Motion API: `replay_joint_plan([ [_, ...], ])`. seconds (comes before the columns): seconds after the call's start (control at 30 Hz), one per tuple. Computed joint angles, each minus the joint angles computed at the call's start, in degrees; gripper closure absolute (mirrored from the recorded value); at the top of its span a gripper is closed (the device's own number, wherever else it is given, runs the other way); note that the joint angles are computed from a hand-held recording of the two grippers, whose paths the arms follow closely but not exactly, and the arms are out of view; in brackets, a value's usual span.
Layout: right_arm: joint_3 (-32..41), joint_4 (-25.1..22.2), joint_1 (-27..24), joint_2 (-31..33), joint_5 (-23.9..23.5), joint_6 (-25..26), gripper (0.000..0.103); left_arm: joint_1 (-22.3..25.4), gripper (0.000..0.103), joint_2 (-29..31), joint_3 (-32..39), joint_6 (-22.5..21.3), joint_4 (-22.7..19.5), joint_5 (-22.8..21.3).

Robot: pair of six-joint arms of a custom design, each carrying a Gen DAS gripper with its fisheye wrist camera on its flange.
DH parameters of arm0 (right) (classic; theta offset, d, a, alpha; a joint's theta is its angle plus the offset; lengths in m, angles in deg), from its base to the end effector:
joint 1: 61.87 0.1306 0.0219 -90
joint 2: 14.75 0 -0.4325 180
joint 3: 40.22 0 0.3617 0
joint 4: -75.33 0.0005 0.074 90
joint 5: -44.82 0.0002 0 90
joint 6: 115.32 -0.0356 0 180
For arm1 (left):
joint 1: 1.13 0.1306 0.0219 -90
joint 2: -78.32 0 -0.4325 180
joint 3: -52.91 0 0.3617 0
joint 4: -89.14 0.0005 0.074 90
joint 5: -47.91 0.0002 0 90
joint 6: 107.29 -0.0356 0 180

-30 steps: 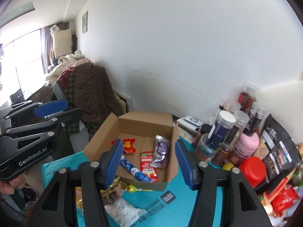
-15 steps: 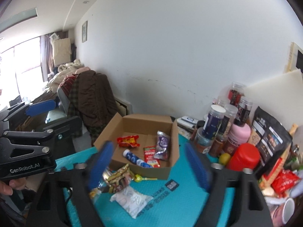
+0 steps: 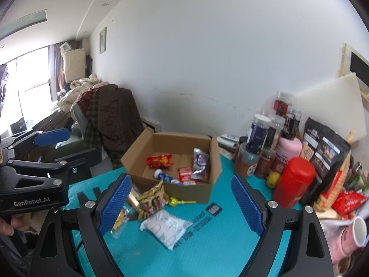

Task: Organize snacks
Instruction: 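Withdraw both tools from the box back toward the table, then grasp the wrapped waffle with the left tool while the right tool grasps the white bread bag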

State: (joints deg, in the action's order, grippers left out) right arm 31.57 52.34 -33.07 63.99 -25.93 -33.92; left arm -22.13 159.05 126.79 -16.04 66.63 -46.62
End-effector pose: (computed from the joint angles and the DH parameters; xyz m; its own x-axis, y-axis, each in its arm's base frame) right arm 0.3473 0.1770 0.4571 -0.4630 -0.0934 -0.8814 -0.1368 0.9900 -0.0331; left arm 0.3805 -0.1436 0.4605 -0.4640 0.1548 -0.8722 0.2829 0.9589 0.0197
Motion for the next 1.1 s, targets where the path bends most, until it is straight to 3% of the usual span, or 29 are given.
replay_joint_plan([
  [0.6, -7.4, 3.5, 2.1, 1.4, -2.6, -5.5, 0.014, 3.0, 0.022, -0.2, -8.1, 4.1, -1.2, 5.8],
  [0.73, -8.4, 4.2, 2.2, 2.6, -3.6, -6.3, 0.014, 3.1, 0.022, 0.1, -9.5, 5.0, -0.4, 4.9],
  [1.1, -9.3, 5.2, 2.0, 6.7, -6.6, -7.7, 0.014, 5.6, 0.022, 3.8, -10.6, 7.1, -1.4, 8.2],
])
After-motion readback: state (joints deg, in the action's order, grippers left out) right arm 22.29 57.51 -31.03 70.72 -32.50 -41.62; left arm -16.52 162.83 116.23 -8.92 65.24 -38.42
